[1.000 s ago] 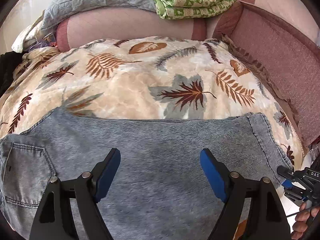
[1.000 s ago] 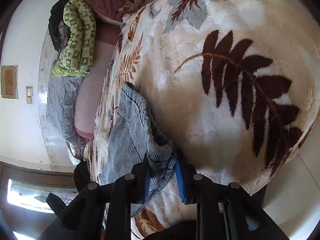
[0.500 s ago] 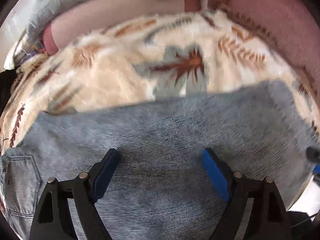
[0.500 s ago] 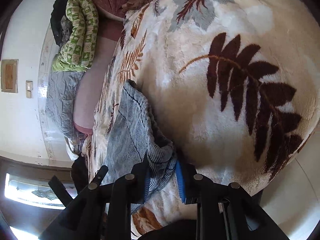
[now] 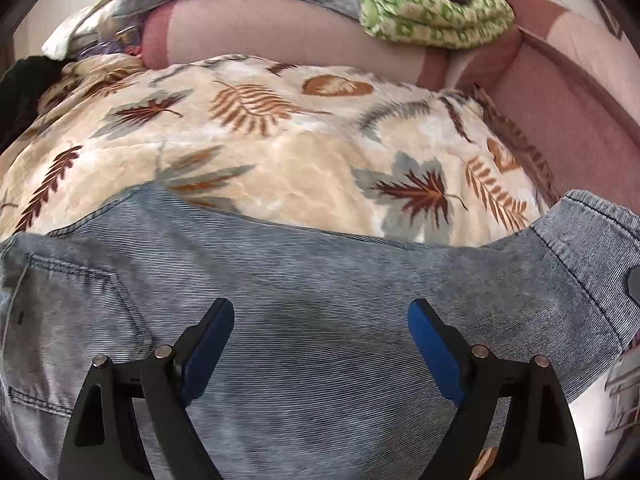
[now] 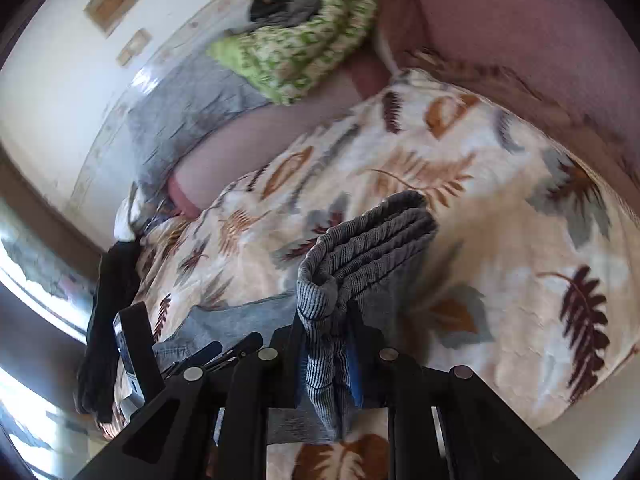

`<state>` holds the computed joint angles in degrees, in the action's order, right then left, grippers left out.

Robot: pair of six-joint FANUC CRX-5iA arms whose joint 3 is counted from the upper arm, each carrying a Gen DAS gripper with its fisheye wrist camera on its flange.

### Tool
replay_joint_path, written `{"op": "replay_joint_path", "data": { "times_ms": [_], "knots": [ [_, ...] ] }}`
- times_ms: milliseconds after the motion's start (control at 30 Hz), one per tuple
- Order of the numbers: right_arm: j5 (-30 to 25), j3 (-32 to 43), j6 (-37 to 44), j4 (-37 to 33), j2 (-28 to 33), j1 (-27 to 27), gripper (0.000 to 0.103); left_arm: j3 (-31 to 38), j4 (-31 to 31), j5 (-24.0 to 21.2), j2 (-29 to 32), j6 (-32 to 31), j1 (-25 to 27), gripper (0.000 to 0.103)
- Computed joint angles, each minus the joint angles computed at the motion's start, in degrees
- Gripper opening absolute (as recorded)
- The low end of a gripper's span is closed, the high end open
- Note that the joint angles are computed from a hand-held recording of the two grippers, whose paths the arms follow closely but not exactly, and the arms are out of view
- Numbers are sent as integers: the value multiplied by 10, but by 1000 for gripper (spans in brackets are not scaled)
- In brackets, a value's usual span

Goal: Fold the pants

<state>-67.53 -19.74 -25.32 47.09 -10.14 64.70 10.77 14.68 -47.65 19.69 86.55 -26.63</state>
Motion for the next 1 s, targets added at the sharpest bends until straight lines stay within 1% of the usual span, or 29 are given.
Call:
{"op": "replay_joint_path", "data": {
  "times_ms": [100,133,233,300,333,367,400,433,467,500,533,567,600,667,700,733,800,867,933,1000],
  "knots": [
    [33,76,99,4,82,-5,18,-68,29,40,-53,-3,48,89],
    [52,92,121,0,105,-5,17,-84,24,51,-70,5,64,89],
    [117,129,173,-45,163,-9,17,-130,26,71,-114,16,113,89],
    [162,149,216,-110,199,-15,18,-144,8,74,-133,33,136,89],
    [187,154,239,-147,213,-20,19,-147,4,69,-138,35,145,89],
    [201,161,256,-184,228,-23,23,-152,10,65,-141,27,152,89],
    [210,155,256,-190,233,-21,25,-156,16,63,-143,19,157,89],
    [224,137,237,-167,224,-19,26,-160,22,60,-145,7,159,89],
    [257,107,205,-142,207,-19,36,-162,30,57,-146,-7,158,89],
    [295,84,190,-147,185,-25,45,-166,44,55,-147,-23,156,89],
    [327,54,149,-130,161,-28,68,-173,69,53,-148,-47,153,89],
    [346,20,84,-83,136,-29,76,-181,101,50,-150,-74,151,89],
    [356,-14,21,-28,110,-30,76,-189,132,47,-149,-99,146,89],
    [358,-73,-99,58,65,-35,76,-200,183,42,-146,-132,134,89],
    [362,-107,-173,104,40,-42,77,-203,209,31,-140,-145,130,89],
    [373,-142,-246,146,17,-52,77,-204,228,18,-134,-148,125,89],
    [392,-197,-364,212,-16,-73,77,-207,265,-15,-120,-151,122,89],
    [417,-243,-476,296,-35,-102,77,-212,286,-38,-115,-150,119,89],
    [457,-274,-584,397,-44,-142,79,-220,296,-52,-121,-145,116,88],
    [487,-271,-624,495,-41,-179,79,-223,314,-72,-123,-142,112,86]
  ]
}}
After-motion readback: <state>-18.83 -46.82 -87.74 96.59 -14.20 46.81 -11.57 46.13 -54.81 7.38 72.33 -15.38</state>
